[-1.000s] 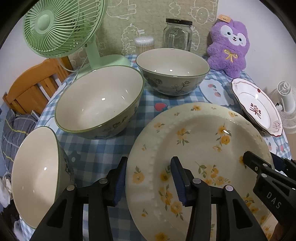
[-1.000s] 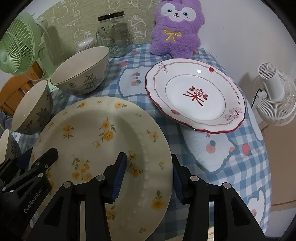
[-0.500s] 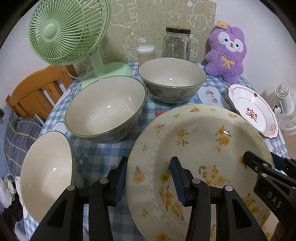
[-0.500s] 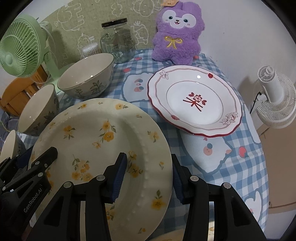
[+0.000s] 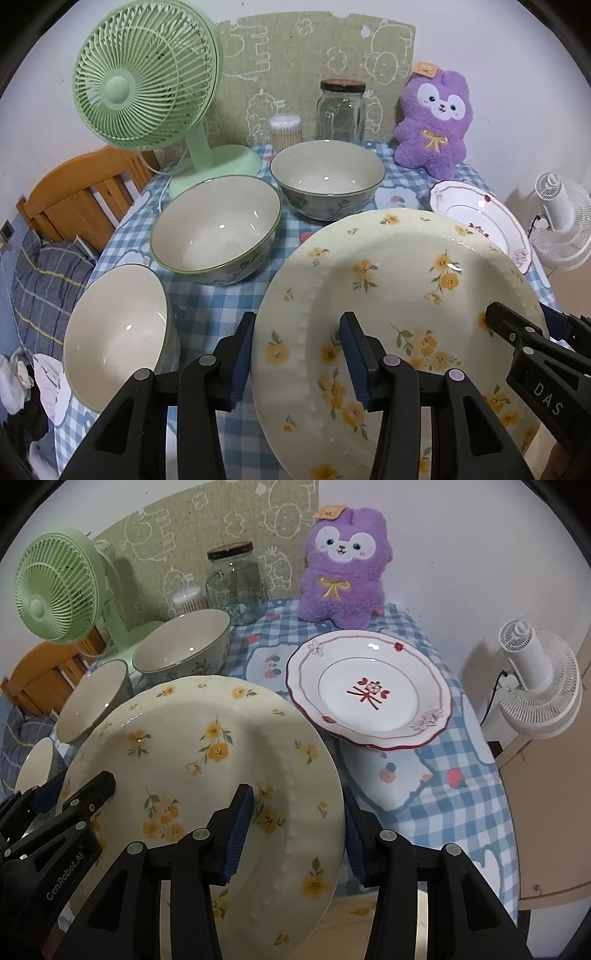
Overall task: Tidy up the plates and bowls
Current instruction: 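Lift the medium plate off the tablecloth with both grippers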
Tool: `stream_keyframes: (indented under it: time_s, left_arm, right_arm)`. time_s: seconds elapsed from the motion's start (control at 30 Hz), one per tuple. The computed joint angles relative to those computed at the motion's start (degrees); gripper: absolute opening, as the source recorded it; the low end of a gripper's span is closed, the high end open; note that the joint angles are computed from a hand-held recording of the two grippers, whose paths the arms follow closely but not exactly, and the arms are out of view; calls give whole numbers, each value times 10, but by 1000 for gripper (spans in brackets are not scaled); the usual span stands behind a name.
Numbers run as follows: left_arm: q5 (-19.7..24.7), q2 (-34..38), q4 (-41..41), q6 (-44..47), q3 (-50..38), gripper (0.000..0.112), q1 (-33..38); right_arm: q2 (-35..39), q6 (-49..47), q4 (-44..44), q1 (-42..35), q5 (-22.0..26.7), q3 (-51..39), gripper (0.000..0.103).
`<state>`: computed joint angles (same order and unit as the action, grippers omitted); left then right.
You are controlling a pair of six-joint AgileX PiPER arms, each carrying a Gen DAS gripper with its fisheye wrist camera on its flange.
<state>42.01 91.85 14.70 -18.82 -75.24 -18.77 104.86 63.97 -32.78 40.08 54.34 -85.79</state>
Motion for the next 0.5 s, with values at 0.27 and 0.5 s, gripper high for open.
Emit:
stream_keyframes:
  time_s: [0.27, 0.5]
  left_arm:
    - [9, -50, 12, -20, 29, 46, -26]
    - [20, -105, 36, -57, 62, 46, -64]
  right_arm:
    - [-56, 42, -27, 29, 20, 48, 49]
    - [-119, 102, -63, 75, 52, 101, 49]
